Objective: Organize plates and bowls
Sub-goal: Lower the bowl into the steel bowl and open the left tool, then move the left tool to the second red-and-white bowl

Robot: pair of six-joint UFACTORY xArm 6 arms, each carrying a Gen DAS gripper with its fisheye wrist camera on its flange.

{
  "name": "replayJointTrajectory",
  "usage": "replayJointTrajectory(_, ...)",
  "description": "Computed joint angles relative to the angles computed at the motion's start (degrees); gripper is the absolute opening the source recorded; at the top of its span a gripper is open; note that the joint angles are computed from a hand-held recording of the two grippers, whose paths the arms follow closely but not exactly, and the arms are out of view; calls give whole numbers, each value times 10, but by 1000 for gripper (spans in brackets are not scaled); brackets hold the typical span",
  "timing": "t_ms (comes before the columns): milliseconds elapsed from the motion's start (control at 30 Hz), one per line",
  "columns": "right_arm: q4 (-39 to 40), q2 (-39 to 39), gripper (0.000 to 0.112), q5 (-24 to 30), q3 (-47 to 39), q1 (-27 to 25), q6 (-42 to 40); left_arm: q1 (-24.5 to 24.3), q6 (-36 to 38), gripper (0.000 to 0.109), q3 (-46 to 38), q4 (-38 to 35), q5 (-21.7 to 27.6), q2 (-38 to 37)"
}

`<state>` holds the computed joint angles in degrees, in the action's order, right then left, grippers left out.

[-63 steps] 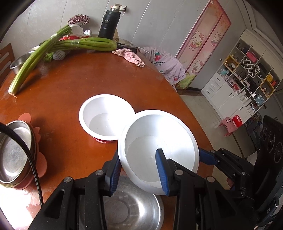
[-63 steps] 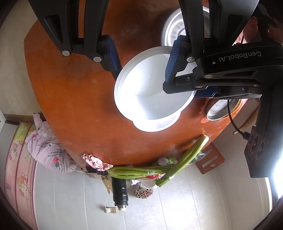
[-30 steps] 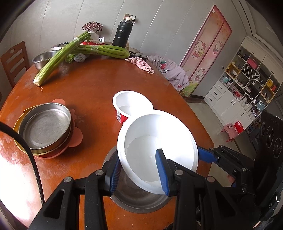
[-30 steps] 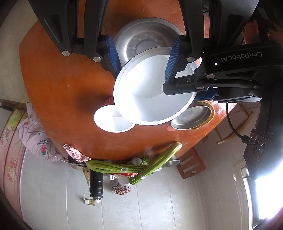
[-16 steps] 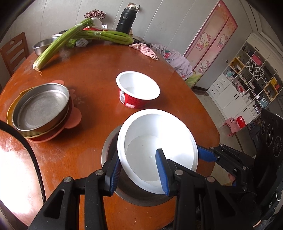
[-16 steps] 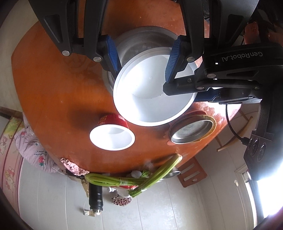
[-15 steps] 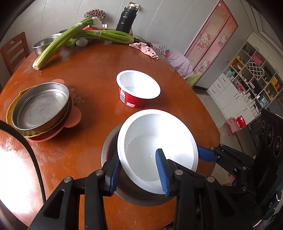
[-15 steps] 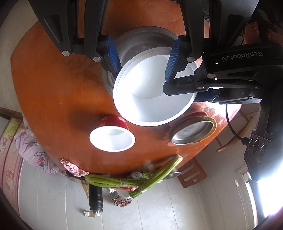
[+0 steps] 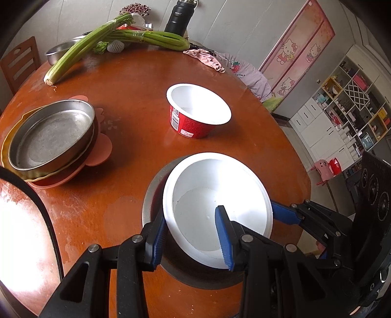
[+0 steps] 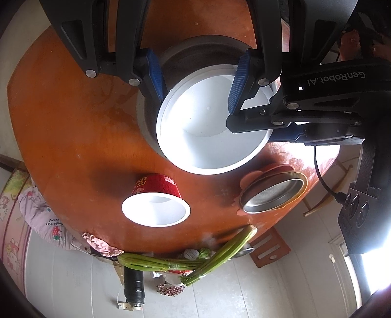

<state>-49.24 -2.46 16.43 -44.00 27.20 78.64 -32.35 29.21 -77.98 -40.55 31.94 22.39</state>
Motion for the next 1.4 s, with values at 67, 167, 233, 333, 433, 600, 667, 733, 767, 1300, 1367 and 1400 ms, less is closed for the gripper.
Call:
replayJointTrajectory(67, 4, 2, 52, 1, -1, 0, -4, 1, -5, 38, -4, 5, 0, 4)
replayJointTrajectory(167, 1, -1, 52, 5, 0, 0, -1, 3, -10, 38, -5, 8, 0, 5)
replayJointTrajectory(233, -10, -6, 52, 11, -1, 0, 7, 3, -10, 38, -5, 8, -1, 5)
replayJointTrajectory(333, -21, -14, 52, 11, 4, -3, 15, 4, -15, 38, -6, 10, -2, 6)
replayJointTrajectory(433, -15, -17, 52, 10, 8, -6, 13, 4, -16, 38, -8, 9, -3, 7)
replayJointTrajectory(600, -19, -25, 52, 23, 11, -4, 17, 5, -14, 39, -4, 9, -7, 2)
replayJointTrajectory(667, -29, -32, 52, 21, 15, -8, 27, 5, -16, 39, 0, 12, -14, -3)
replayJointTrajectory(733, -37, -39, 52, 20, 18, -11, 34, 6, -16, 39, 2, 12, -18, -7)
replayJointTrajectory(767, -39, -43, 52, 20, 20, -13, 36, 6, -16, 39, 4, 12, -20, -9)
replayJointTrajectory(1300, -47, -54, 52, 35, 2, -39, 24, 1, -89, 50, -43, 113, -61, 6)
replayJointTrajectory(1367, -43, -51, 52, 33, -3, -49, 17, 0, -96, 51, -61, 126, -56, 17)
replayJointTrajectory(1400, -44, -50, 52, 32, -6, -52, 15, 0, -100, 51, -72, 132, -53, 23)
